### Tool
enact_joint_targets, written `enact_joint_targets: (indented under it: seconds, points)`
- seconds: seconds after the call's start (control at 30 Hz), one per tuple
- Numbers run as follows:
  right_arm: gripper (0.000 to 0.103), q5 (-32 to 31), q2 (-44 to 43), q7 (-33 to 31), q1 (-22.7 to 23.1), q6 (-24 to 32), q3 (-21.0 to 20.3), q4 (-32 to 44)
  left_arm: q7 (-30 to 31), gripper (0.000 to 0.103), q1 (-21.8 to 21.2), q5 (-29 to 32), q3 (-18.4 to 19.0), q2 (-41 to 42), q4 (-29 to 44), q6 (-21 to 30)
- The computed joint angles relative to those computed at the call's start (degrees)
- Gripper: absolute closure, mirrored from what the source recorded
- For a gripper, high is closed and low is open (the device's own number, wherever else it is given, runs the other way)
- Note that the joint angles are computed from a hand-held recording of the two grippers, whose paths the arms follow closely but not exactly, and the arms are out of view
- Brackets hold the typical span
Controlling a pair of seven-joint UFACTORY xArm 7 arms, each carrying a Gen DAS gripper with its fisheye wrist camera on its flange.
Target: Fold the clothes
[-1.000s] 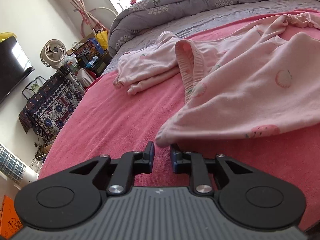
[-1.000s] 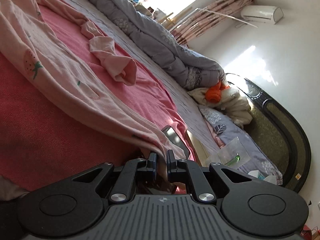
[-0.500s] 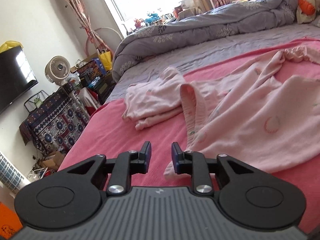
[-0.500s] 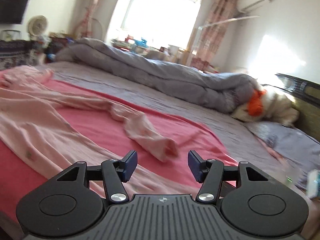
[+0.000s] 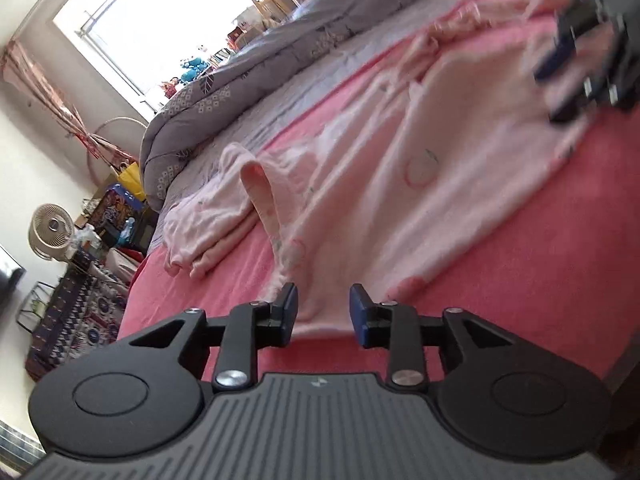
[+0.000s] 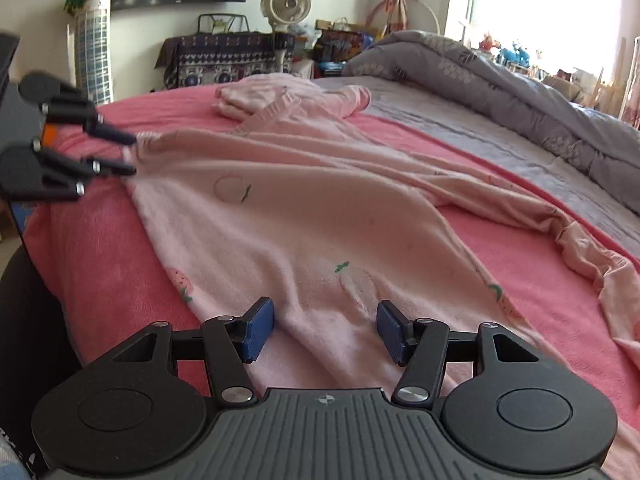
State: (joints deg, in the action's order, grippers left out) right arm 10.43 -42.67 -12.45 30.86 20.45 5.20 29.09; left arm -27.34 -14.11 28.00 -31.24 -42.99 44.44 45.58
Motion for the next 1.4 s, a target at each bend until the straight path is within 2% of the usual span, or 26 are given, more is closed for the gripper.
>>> enact_joint_targets:
  seconds: [0.03,0.1,0.2,0.33,0.43,0.53,0.57,0.63,0.73,0.83,0.87,0.9,0.93,1.0,1.1,1.2,1.27,1.33,1.4]
  points:
    - [0.044,0.8,-0.3,-0.8,1.1,0.8,-1.6,0.3,-1.8,0.049,0.9,-1.1,2.4,0.3,1.2,-2.8]
    - [0.037,2.1,-1.0,-0.1,0.5,0.3,-2.3,0.6,-4.4,0.044,2.1,-5.2,7.6,3.2,3.9,-9.0]
    - [0.034,2.4,-1.7,1.9,-1.5,-2.6,-1.9,-0.2,-4.9,0.046,3.1,-11.0,12.6,12.4,8.8,-15.6]
    - [0.030,2.0,0.1,4.1,-3.2,-6.7,-2.1,-1.1,-5.0,0.062,3.4,-13.7,14.6,27.5,18.0,-13.6]
    - [0.030,1.8,0.4,5.3,-3.4,-8.4,-2.9,-1.8,-5.8,0.069,1.4,-15.3,16.8,33.3,21.2,-11.9]
    - [0.030,1.0,0.2,5.1,-3.2,-10.0,-4.1,-1.9,-9.6,0.070,0.2,-12.3,17.7,35.1,21.6,-12.3]
    - [0.029,0.8,0.2,4.8,-3.0,-10.4,-4.7,-1.7,-10.5,0.072,0.0,-11.8,18.0,35.5,21.9,-12.6]
    - [0.027,0.5,0.5,4.6,-3.2,-11.5,-5.4,-1.2,-13.7,0.084,-0.2,-10.1,18.6,36.7,23.0,-13.2]
    - [0.024,0.0,1.4,4.8,-4.2,-13.0,-5.9,-0.5,-16.6,0.085,-0.7,-10.6,19.8,38.3,23.9,-15.4]
    - [0.024,-1.1,2.6,6.8,-7.9,-13.2,-4.6,0.5,-16.0,0.085,-2.7,-13.8,22.0,41.5,26.7,-14.1]
    - [0.024,-1.5,2.9,7.5,-9.3,-12.9,-4.4,1.0,-17.8,0.086,-1.9,-12.2,21.0,42.0,27.1,-13.6]
    - [0.024,-2.1,3.3,8.1,-10.9,-12.6,-4.1,1.6,-20.5,0.096,-2.2,-9.6,21.1,42.4,27.5,-13.0]
    - [0.023,-2.8,3.8,8.5,-12.4,-12.4,-3.9,2.3,-24.0,0.099,-2.5,-5.7,21.2,42.3,27.4,-13.0]
    - [0.021,-4.7,5.5,9.0,-16.0,-11.8,-3.1,4.3,-30.0,0.099,-2.8,0.8,21.3,42.0,27.5,-12.9]
    - [0.020,-7.6,11.3,9.2,-20.7,-11.1,-2.6,9.6,-34.9,0.099,-2.9,5.4,21.5,41.9,28.3,-12.4]
    - [0.020,-11.0,19.0,12.5,-27.3,-10.6,0.0,16.4,-39.5,0.099,-3.1,11.0,21.6,42.4,29.5,-10.9]
    - [0.020,-15.7,24.5,16.9,-33.1,-10.1,3.0,21.0,-43.0,0.099,-3.2,15.3,21.7,42.3,29.8,-10.3]
    - [0.020,-22.7,29.7,22.6,-37.9,-7.5,5.5,25.4,-43.3,0.099,-3.1,15.8,22.0,42.5,30.4,-9.7]
    - [0.021,-28.5,34.8,27.1,-40.0,-3.6,6.2,29.9,-41.8,0.099,-2.7,13.8,22.5,43.1,30.8,-9.6]
